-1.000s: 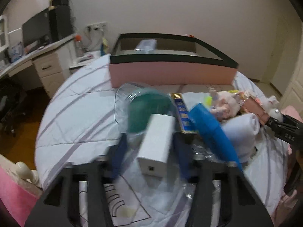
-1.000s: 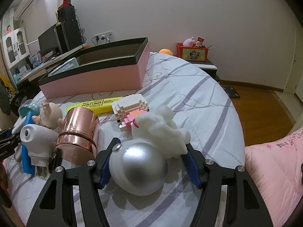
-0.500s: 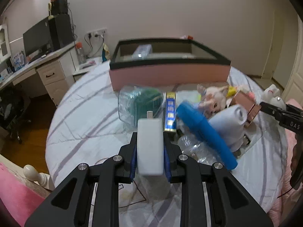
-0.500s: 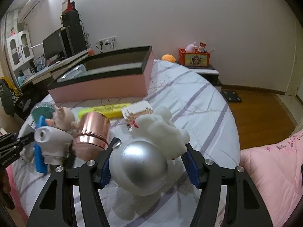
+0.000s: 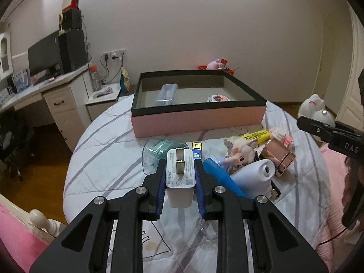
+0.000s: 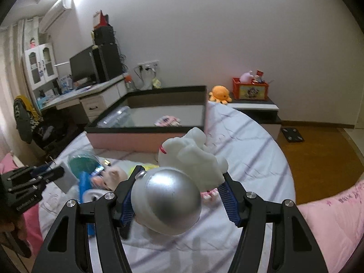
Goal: Organize rigid objects
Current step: 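Carry the charger and bunny into the pink box and open both tools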
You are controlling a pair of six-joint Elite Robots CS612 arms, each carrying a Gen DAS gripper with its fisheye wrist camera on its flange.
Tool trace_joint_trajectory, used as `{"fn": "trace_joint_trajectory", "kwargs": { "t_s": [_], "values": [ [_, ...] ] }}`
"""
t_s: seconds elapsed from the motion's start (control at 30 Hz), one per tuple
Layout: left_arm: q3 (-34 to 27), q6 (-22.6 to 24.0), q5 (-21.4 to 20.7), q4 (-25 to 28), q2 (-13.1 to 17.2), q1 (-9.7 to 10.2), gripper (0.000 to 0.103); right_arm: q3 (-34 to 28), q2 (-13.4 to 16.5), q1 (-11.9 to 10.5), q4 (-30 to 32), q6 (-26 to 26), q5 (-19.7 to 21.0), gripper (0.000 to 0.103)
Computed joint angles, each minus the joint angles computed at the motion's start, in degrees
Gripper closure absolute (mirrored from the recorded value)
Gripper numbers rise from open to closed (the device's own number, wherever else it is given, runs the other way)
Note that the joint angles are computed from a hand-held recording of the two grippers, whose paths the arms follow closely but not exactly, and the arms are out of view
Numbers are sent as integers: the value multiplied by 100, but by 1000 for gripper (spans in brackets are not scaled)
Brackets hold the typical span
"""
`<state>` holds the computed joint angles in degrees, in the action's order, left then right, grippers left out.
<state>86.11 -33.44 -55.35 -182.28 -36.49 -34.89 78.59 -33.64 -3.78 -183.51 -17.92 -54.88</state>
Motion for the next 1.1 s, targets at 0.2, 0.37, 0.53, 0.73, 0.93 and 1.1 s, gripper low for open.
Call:
{"fn": "trace_joint_trajectory", "kwargs": {
  "t_s": [0.2,0.37,0.53,0.73,0.93,1.1],
  "values": [
    [-150,253,243,-158,-26,23,80,-153,4,86,120,-101,263,38],
    [-507,678,196,-288,52,108,80,-483,68,178,271,-206,365,38],
    [-1038,1048,-5,-133,205,262,80,-1008,223,289,776,-386,359,38],
    [-2068,1251,-416,701,596,544,80,-2111,639,502,1876,-696,70,38],
    [-3327,1281,-913,1919,1161,816,80,-3712,1366,706,3424,-907,-451,38],
    [-4483,1233,-1184,3086,1718,986,80,-5365,2155,838,4936,-1026,-905,38]
  ]
}}
